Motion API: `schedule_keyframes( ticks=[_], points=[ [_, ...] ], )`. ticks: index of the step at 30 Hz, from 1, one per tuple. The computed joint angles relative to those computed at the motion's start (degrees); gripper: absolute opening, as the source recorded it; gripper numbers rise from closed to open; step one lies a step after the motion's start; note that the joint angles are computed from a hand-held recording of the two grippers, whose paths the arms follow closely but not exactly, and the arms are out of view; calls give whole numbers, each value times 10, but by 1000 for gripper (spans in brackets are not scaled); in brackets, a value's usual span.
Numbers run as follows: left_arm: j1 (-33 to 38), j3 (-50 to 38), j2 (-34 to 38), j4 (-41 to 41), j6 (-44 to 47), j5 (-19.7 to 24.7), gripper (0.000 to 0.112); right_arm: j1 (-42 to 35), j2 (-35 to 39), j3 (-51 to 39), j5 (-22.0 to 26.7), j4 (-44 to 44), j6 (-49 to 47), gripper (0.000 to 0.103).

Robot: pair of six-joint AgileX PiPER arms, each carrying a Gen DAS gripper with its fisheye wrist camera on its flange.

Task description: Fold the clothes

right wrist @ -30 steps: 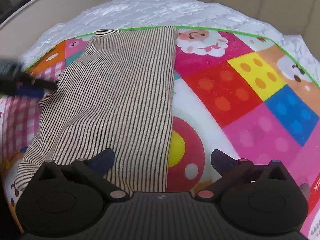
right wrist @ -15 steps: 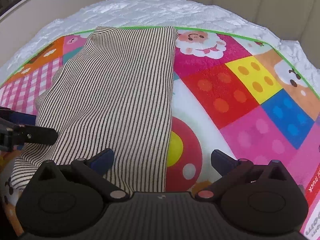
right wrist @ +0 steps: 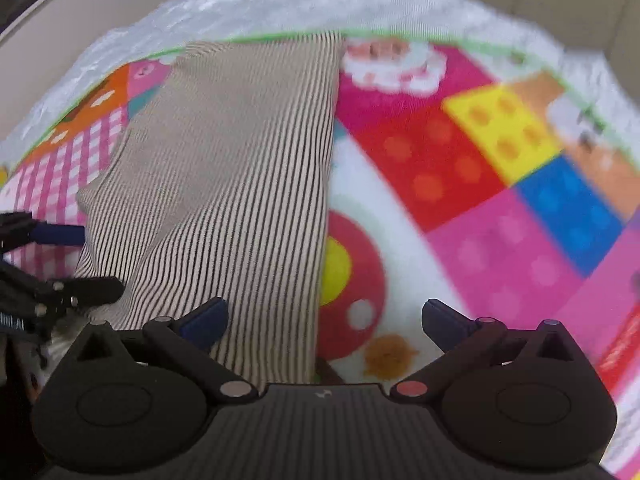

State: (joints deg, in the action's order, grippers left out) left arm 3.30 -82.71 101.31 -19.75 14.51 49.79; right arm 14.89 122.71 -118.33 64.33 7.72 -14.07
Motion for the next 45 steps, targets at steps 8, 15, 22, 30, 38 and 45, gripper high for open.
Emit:
schedule_keyframes(
  ticks=[8, 15, 22, 30, 38, 45],
  points=[
    [5, 13, -17, 0, 24, 12, 100, 64, 1, 19, 13, -137, -9, 103],
    [-16, 38, -39, 37, 29, -11, 100, 87, 2, 25, 7, -181, 32, 103],
    [2, 40, -45, 21, 26, -13, 100, 80, -88, 119, -113, -111, 34, 103],
    [23, 27, -36, 22, -13, -11, 100, 140, -86, 192, -159, -162, 9, 103],
    [32, 21, -31, 7, -11, -4, 101, 128, -120, 203, -180, -119, -60, 101],
    [35, 19, -30, -1, -10, -1, 102, 150, -206, 334, -224, -26, -250, 73]
  ],
)
